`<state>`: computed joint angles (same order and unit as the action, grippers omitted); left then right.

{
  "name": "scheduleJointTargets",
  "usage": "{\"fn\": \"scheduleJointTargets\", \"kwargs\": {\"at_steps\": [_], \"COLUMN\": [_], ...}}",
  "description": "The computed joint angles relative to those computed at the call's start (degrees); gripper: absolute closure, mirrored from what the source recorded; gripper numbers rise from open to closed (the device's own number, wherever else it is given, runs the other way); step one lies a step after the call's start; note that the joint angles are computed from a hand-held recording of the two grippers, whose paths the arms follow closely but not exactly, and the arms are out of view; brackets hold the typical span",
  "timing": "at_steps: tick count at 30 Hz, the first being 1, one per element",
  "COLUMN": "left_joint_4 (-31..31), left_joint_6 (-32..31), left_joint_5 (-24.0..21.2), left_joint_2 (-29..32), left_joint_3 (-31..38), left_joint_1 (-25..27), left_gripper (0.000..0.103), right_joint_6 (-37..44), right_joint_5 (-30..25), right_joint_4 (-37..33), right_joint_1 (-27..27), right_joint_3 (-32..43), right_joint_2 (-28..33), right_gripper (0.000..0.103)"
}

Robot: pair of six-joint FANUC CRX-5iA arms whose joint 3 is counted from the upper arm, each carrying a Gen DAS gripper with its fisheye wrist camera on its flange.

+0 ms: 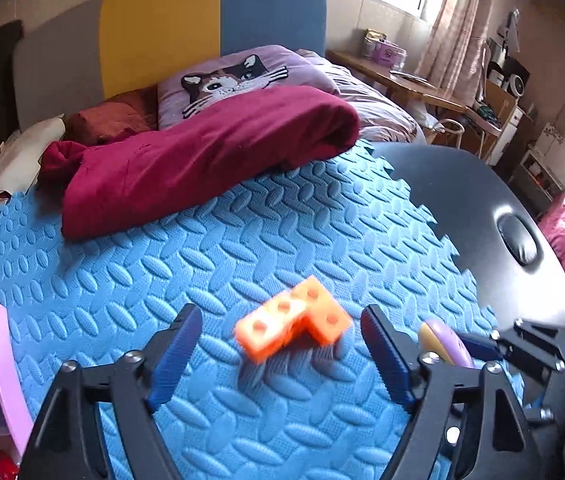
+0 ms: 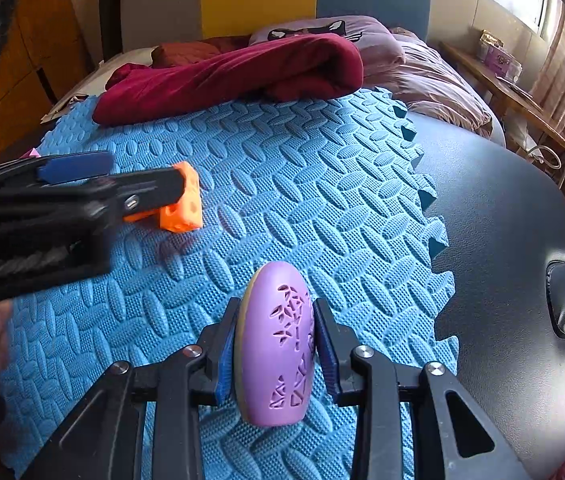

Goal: Organize rigid objects
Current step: 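Grasp the orange block cluster with the left tool while the right tool holds the purple egg, then carry the orange blocks into the tray and open the left tool while the right holds the egg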

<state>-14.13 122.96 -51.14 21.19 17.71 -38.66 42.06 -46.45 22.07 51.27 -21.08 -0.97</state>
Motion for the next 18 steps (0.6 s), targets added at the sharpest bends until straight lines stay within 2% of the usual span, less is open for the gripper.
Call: {"fn": "scheduleJointTargets", "kwargs": {"at_steps": [4, 8, 11, 13, 15, 18], "left_joint_4": [2.68, 8.03, 5.95, 5.36, 2.65, 1.90], "left_joint_6": [-0.79, 2.66, 6.14, 7.20, 6.77, 6.04], "left_joint_5": [-1.27, -2.09, -5.01, -7.42, -8.78, -7.37], "left_joint_2": [0.88, 2.55, 4.52, 6.18, 7.10, 6.44], "left_joint_3": [0.42, 1.07, 4.39, 6.60, 8.45, 7.29], "left_joint_1": [0.49, 2.27, 1.76, 1.80, 0.79, 0.34], "left_gripper": [0.016, 0.016, 0.016, 0.021, 0.036, 0.038], "right_joint_6": [-0.13, -0.34, -0.10, 0.03, 0.03, -0.01], "right_joint_5": [-0.06, -0.03, 0.02, 0.13, 0.25, 0.43], "right_joint_4": [0.22, 0.53, 0.48, 0.52, 0.71, 1.58], "right_joint_1": [0.08, 0.13, 0.05, 0.00, 0.02, 0.21], "right_joint_3": [-0.06, -0.18, -0.14, -0.18, -0.27, -0.62], "right_joint_2": [-0.01, 0.01, 0.01, 0.00, 0.04, -0.02], "right_gripper": [0.068, 0.068, 0.068, 0.068, 0.068, 0.068]}}
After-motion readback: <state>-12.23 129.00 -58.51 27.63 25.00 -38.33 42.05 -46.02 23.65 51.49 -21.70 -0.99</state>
